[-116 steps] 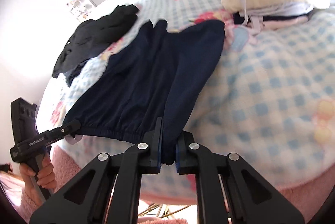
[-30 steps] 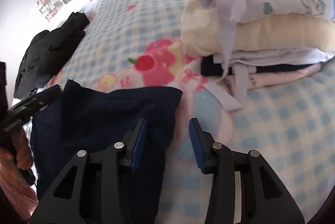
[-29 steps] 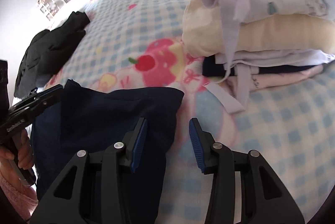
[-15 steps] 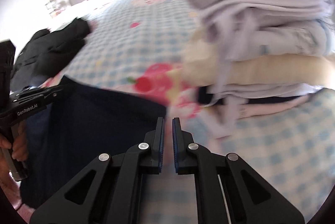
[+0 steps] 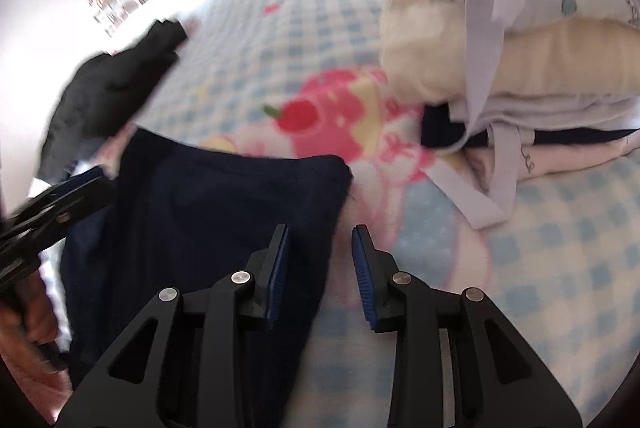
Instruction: Fold clothes
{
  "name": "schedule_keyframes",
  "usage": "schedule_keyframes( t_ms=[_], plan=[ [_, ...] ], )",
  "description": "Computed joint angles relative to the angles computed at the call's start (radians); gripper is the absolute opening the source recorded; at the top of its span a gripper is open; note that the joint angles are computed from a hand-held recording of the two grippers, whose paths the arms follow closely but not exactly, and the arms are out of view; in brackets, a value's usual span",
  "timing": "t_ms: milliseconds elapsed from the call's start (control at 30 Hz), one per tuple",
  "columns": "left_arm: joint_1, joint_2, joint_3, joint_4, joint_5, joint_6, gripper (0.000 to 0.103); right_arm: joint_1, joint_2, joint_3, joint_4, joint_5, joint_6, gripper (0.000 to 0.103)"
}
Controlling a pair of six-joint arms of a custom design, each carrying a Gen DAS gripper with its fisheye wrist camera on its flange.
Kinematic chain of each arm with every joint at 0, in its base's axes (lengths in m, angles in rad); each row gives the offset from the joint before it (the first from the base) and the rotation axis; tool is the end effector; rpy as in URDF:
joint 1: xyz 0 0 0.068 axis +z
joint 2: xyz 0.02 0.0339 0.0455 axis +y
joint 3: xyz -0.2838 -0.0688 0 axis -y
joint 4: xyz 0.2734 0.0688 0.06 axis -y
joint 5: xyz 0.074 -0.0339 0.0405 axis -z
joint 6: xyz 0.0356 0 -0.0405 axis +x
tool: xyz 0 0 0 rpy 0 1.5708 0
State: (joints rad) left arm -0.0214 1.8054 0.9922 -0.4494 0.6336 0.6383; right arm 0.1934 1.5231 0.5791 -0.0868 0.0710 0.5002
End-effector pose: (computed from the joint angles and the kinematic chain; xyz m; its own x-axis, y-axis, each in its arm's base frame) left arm 0.3481 -0.0285 0.1343 -0.6478 0.4942 -0.5798 0.7257 0.6318 -0.2723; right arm 0.2671 0.0497 0.1168 -0.8134 0.3282 -0.4803 0.2669 0.9442 0.1932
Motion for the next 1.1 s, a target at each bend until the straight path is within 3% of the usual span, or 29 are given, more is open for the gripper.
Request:
schedule_keyframes(
  t_ms=[100,200,267,367,467,667,867,933,1100],
  plan=[
    [0.044,-0.029,-0.07,-0.029,-0.005,0.054,0.048,0.031,-0.012,-0.011,-0.038,0.104,0.025,0.023],
    [0.128,-0.08,-0.127,-0.066,0.017,0.089,0.048,0.057,-0.112,-0.026,-0.127,0.151,0.056,0.024],
    [0.208,-0.099,-0.131,-0.142,0.071,0.123,0.048,0.073,-0.252,-0.067,-0.182,0.13,0.08,0.026],
    [0.315,-0.13,-0.151,-0.225,0.094,0.194,0.048,0.132,-0.489,-0.144,-0.241,0.001,0.14,0.026],
    [0.38,-0.161,-0.188,-0.25,0.07,0.284,0.048,0.323,-0.604,-0.197,-0.285,0.042,0.275,0.026],
    [0.52,-0.131,-0.176,-0.308,0.035,0.368,0.048,0.633,-0.524,-0.255,-0.274,0.168,0.561,0.026],
    [0.61,-0.098,-0.189,-0.195,-0.096,0.379,0.048,0.731,-0.487,-0.234,-0.395,0.23,0.67,0.026],
    [0.659,-0.075,-0.145,-0.26,-0.064,0.4,0.048,0.756,-0.512,-0.22,-0.446,0.252,0.689,0.026],
    [0.739,-0.038,-0.092,-0.478,0.039,0.596,0.049,0.834,-0.606,-0.203,-0.495,0.346,0.695,0.03]
  ],
)
